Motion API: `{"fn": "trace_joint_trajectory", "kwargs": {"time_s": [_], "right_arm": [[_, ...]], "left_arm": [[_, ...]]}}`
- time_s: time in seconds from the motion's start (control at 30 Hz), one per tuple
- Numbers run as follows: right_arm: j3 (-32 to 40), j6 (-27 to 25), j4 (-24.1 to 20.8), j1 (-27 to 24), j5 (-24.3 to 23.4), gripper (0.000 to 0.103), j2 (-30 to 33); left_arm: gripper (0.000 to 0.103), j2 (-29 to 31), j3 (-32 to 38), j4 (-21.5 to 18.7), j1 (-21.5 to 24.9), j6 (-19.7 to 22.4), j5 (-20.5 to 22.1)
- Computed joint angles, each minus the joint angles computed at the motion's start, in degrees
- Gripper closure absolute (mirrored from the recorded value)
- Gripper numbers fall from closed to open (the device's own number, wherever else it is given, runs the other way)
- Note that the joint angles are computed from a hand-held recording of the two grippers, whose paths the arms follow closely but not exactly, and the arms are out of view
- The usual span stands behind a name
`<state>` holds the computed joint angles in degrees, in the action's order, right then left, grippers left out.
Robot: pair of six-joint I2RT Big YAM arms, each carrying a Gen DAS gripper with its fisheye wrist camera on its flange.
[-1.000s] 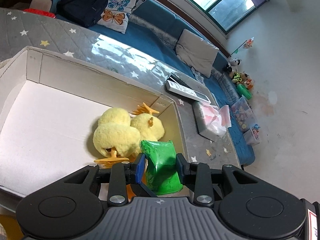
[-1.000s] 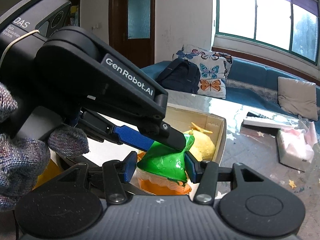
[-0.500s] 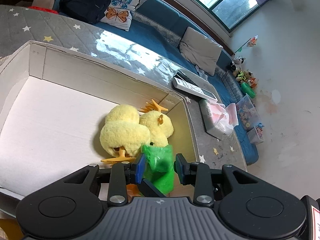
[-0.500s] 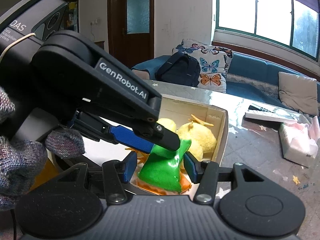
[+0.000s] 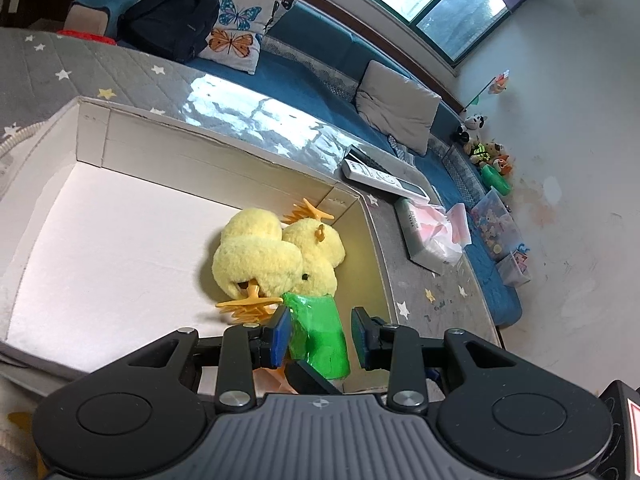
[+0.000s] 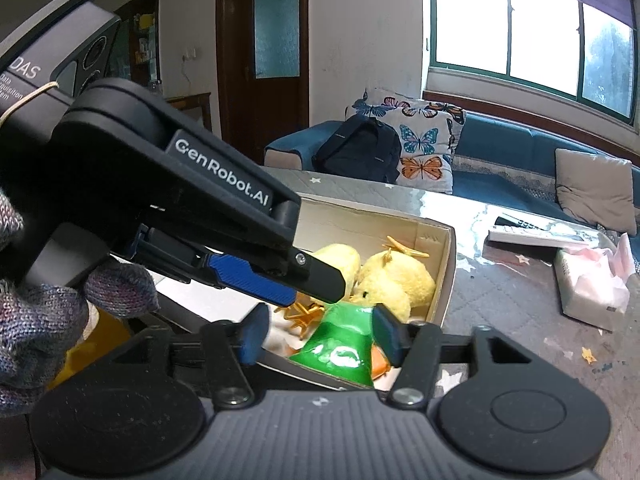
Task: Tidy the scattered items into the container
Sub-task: 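Open both tools to release the green pouch beside the chicks, then move both tools to the yellow rubber duck and close on it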
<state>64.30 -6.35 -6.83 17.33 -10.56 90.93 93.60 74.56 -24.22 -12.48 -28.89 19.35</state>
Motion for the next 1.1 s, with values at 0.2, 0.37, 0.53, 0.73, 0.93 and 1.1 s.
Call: {"fn": "trace_joint_trajectory", "kwargs": {"time_s": [0.2, 0.37, 0.53, 0.73, 0.93, 1.1], "right_arm": [[-1.45, 0.11, 0.84, 0.55, -0.02, 0.040, -1.43], [-3.45, 0.21, 1.75, 1.19, 0.01, 0.033, -3.13], [-5.31, 0.71, 2.56, 1.85, -0.39, 0.030, -4.33], [-7.76, 0.98, 3.03, 2.79, -0.91, 0.023, -6.06], [-9.87, 0.72, 2.93, 3.88, -1.38, 0.018, -7.46], [-11.10, 0.89, 2.53, 4.89, -1.90, 0.016, -8.23]], "left_arm": [[0.068, -2.64, -2.41, 0.61, -0.22, 0.64, -0.91], [0.068, -5.29, -5.14, 0.93, -0.15, 1.00, -1.32], [0.068, -8.18, -8.00, 1.07, 0.15, 1.44, -2.40], [0.068, -11.38, -11.27, 0.75, 0.38, 2.46, -3.91], [0.068, -14.22, -14.74, 0.53, 1.32, 2.26, -4.34], [0.068, -16.43, -17.53, 0.52, 2.47, 1.20, -5.01]]}}
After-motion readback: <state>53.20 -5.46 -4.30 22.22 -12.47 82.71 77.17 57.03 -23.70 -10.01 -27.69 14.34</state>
